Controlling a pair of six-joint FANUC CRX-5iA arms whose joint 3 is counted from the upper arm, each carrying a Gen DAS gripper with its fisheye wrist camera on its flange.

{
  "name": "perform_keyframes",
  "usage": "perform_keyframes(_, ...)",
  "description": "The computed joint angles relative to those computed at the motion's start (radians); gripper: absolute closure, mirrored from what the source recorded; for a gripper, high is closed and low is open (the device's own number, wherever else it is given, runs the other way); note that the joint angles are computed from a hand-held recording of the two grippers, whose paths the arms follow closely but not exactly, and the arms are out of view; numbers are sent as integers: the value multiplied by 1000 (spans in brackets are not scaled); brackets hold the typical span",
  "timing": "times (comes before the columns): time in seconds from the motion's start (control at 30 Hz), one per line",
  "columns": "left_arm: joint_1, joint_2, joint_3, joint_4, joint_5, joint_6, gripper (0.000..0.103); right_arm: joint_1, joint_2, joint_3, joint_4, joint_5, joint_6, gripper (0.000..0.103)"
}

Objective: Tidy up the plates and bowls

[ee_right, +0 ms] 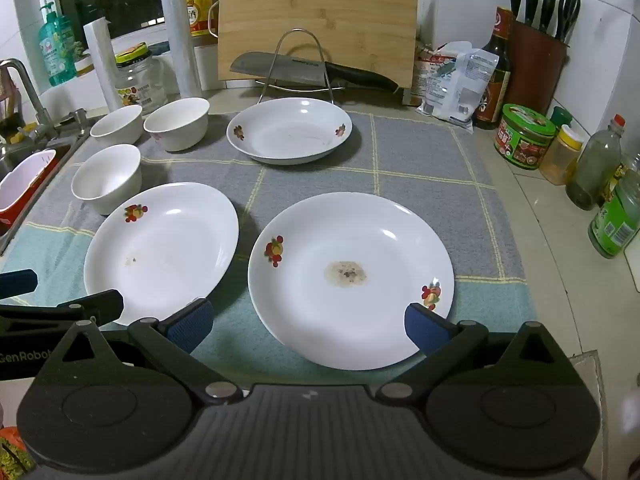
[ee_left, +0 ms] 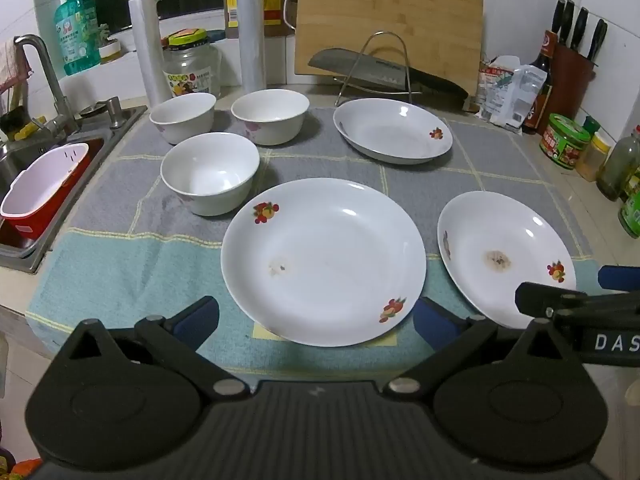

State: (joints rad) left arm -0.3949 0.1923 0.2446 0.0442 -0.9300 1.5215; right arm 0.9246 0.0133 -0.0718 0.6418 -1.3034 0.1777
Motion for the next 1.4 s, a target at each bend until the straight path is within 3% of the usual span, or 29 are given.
perform_keyframes(1.4,0,-2,1,-1,6,-3,1,3,1,5,8,-15,-9,0)
